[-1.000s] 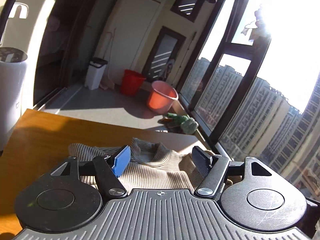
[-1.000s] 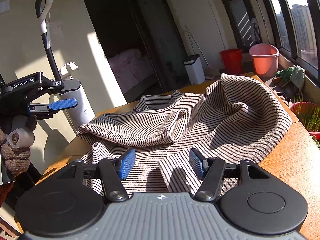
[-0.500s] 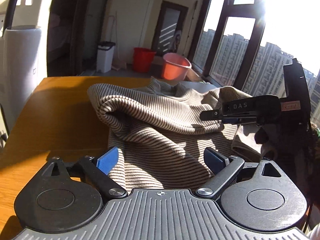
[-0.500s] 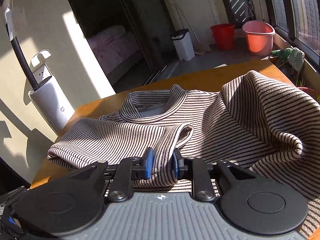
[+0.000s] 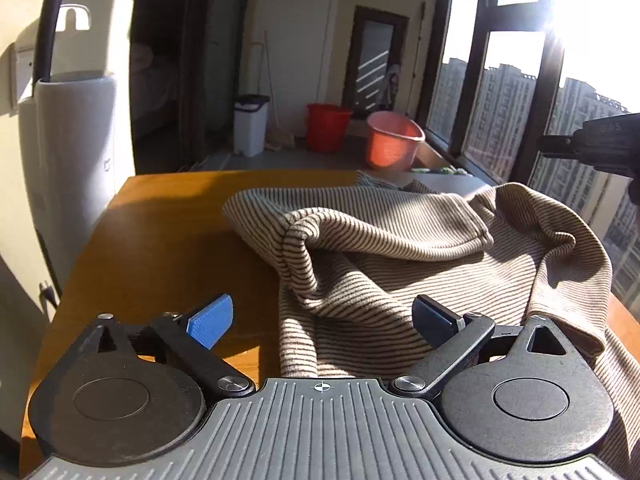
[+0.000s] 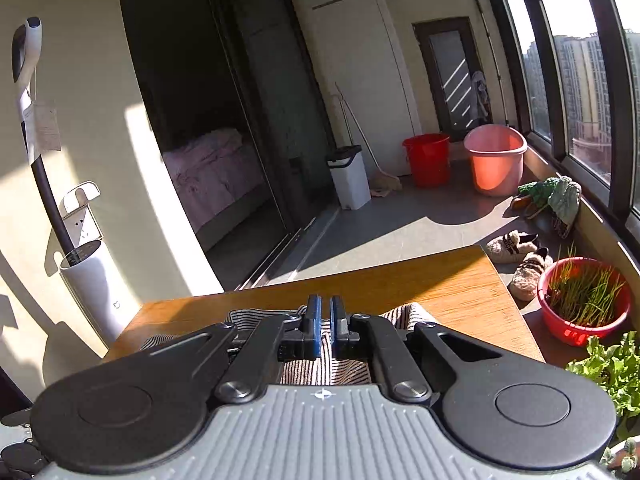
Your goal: Fold clothes
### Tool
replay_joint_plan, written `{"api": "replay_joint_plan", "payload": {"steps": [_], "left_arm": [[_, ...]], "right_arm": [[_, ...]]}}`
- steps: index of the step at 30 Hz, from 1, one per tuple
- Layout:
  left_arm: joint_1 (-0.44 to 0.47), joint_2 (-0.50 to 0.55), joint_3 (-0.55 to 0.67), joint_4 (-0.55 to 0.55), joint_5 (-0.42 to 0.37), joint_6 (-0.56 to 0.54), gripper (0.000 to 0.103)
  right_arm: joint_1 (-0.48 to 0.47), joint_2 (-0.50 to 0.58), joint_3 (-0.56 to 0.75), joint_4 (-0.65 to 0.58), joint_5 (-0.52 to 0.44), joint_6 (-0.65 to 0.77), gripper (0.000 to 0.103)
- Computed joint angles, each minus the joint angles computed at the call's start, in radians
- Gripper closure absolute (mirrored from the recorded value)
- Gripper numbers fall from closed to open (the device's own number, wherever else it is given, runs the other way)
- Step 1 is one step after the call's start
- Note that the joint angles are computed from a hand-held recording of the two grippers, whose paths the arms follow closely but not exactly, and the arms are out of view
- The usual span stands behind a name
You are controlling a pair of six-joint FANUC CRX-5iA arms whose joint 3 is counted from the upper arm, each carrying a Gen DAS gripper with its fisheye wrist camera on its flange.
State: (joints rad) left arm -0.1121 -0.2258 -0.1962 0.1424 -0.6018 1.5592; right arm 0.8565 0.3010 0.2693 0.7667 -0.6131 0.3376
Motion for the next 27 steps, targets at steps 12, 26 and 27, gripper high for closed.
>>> {"api": "replay_joint_plan", "payload": {"steps": [12, 26, 27], "left_arm": [[-0.028, 0.009, -0.063, 0.195, -0.001, -0.105, 0.000], [-0.095, 0.085, 0.100, -0.058, -0.155, 0.016, 0.000], [-0.091, 0.080, 0.092, -0.048, -0.148, 0.012, 0.000]], "right_arm": [[0.025, 0.175, 0.228, -0.293, -0.089, 0.242, 0.087], [-0.019, -0.024, -0.082, 0.192, 0.015, -0.170, 0.097], [-0.014, -0.019, -0.080, 0.162, 0.002, -0.155, 0.097]]}}
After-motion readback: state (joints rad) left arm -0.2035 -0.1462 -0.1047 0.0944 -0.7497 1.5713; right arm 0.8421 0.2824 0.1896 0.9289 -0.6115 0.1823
